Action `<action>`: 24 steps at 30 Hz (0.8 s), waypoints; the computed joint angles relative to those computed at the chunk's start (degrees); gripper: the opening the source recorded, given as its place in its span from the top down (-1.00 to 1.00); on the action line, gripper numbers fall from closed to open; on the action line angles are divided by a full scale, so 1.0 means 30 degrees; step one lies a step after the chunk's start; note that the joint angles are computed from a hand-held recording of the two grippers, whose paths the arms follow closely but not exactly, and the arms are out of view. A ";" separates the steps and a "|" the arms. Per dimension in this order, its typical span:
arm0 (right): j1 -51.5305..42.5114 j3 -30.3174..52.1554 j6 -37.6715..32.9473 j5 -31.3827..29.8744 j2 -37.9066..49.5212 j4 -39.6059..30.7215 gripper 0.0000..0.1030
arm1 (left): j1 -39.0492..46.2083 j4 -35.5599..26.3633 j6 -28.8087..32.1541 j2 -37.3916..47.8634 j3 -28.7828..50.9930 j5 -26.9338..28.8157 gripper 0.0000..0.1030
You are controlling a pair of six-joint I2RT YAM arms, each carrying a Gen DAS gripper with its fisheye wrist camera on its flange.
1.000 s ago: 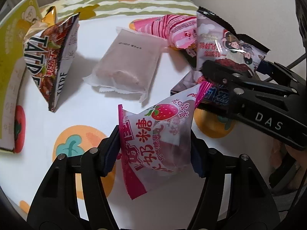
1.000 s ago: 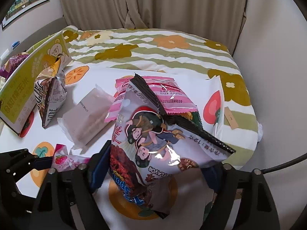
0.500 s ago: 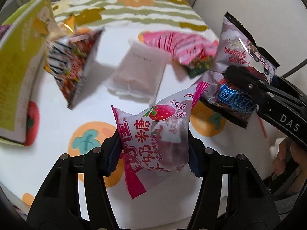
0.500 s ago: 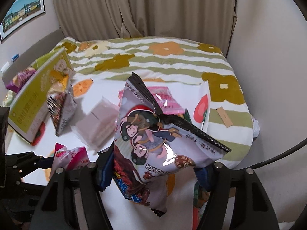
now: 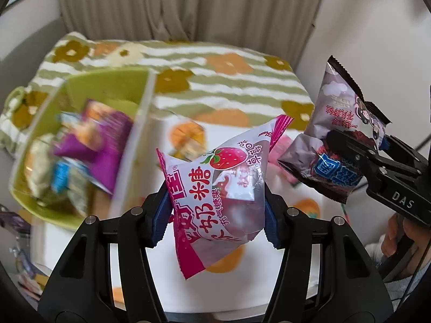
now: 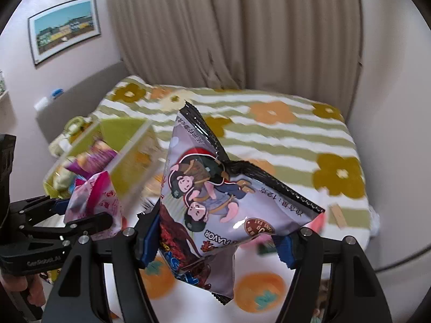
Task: Organize snacks
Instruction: 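Carry both bags over the green box and open both tools to release them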
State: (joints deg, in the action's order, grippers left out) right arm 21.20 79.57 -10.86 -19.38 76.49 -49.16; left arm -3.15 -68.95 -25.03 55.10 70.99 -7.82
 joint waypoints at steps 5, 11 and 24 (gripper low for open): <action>0.4202 0.2920 0.2561 0.1867 0.1643 0.0006 -0.27 | 0.8142 -0.0861 0.5982 0.0432 0.1963 0.4355 -0.05; 0.8131 0.6783 0.5141 0.3997 0.4775 -0.0222 -0.27 | 1.6207 -0.1820 1.2478 0.3044 0.4303 0.9130 -0.05; 1.2594 1.7049 0.8864 0.7290 1.3230 -0.2983 -0.27 | 2.2710 -0.2312 1.9110 1.2084 0.9867 1.2519 -0.05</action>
State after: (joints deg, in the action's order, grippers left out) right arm 58.98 130.72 15.73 2.49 116.18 -58.11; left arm 64.97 -75.89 32.30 91.35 100.60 29.74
